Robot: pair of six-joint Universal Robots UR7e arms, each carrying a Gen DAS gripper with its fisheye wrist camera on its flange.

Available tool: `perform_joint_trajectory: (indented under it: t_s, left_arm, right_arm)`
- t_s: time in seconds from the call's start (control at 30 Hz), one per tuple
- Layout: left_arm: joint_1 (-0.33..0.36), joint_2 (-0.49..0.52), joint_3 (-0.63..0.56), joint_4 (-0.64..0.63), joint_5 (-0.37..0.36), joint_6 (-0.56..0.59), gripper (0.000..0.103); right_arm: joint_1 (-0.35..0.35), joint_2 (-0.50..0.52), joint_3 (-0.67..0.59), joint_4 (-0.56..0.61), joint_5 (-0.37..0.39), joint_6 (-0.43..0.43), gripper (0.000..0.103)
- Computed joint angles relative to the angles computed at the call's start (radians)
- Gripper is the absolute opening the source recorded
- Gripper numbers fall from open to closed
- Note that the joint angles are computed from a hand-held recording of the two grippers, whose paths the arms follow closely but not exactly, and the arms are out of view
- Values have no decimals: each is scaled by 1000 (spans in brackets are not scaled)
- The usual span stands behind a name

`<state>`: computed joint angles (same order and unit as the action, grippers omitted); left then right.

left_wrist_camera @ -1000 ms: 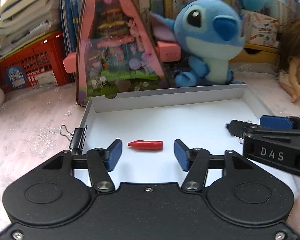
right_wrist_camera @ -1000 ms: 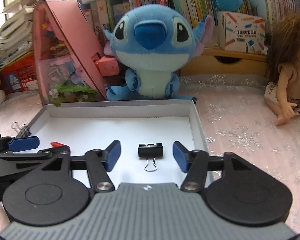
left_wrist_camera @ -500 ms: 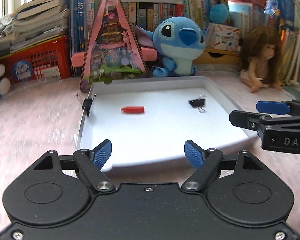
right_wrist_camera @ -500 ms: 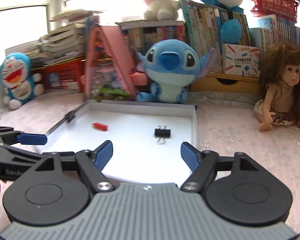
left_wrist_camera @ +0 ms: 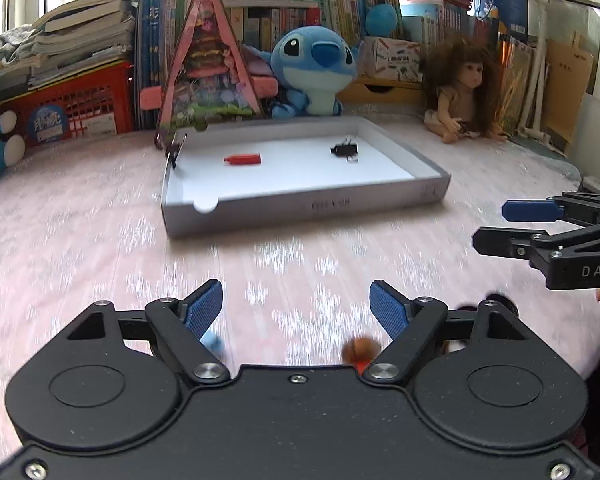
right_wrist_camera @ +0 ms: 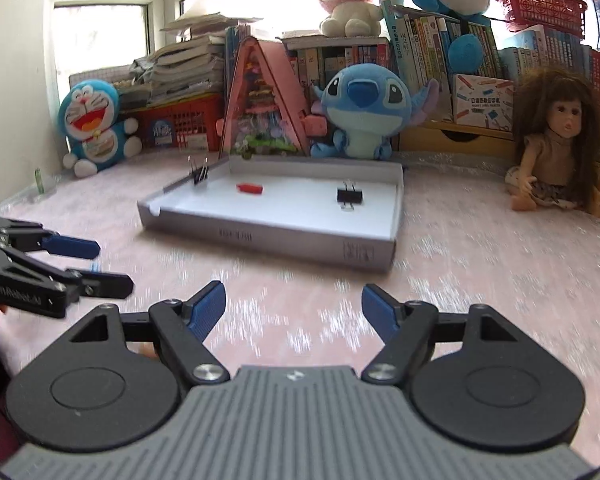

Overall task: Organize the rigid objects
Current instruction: 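Move the left gripper back and grasp the second red crayon, then grasp a black round lid with the right gripper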

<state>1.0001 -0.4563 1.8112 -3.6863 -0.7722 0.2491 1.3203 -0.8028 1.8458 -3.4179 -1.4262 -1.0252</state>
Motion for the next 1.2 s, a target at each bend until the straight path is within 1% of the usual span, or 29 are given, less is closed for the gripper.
perform_joint_trajectory:
  t_s: [0.13,0.27,0.37,0.43,0.5,0.53,0.67,0.73,0.77,0.87,0.97,1.03,1.07,1.13,1.2]
  left_arm:
    - [-11,0,52,-42,0,-20,79]
    - [-25,5,90,-74,-6,-29,79]
    - [-32,13,102,-73,-11,-28,78]
    - [-33,18,98,-57,-14,-37,73]
    - [-33,21,93,-46,-18,-40,70]
    - [-32,23,90,-45,-19,-39,68]
    - [-33,32,86,-51,-19,-31,62]
    - [-34,38,81,-55,-16,-28,53]
    - [-34,41,79,-58,-16,-26,51]
    - [-37,50,76,-74,-14,-8,43]
    - [-39,52,77,-83,-9,3,42]
    - [-39,50,78,-86,-8,5,42]
    - [-39,50,79,-92,-7,9,42]
    - [-41,50,81,-105,-3,18,42]
    - [-44,51,82,-119,2,28,42]
  right_arm:
    - [-27,-25,57,-30,2,-40,84]
    - [-48,-47,97,-41,6,-57,84]
    - [-57,-56,115,-42,5,-70,84]
    - [-61,-58,124,-46,5,-79,84]
    - [-63,-58,131,-52,1,-93,84]
    - [-63,-57,136,-57,-2,-103,82]
    - [-66,-57,147,-57,-8,-123,77]
    - [-67,-57,147,-51,-9,-120,74]
    - [-67,-55,146,-50,-8,-119,74]
    - [-66,-51,145,-49,-5,-124,69]
    - [-65,-50,142,-39,0,-126,61]
    - [-63,-48,139,-36,1,-125,47]
    - [-62,-46,138,-37,2,-122,44]
    - [-60,-45,133,-30,1,-112,34]
    - [-59,-45,129,-27,0,-103,32]
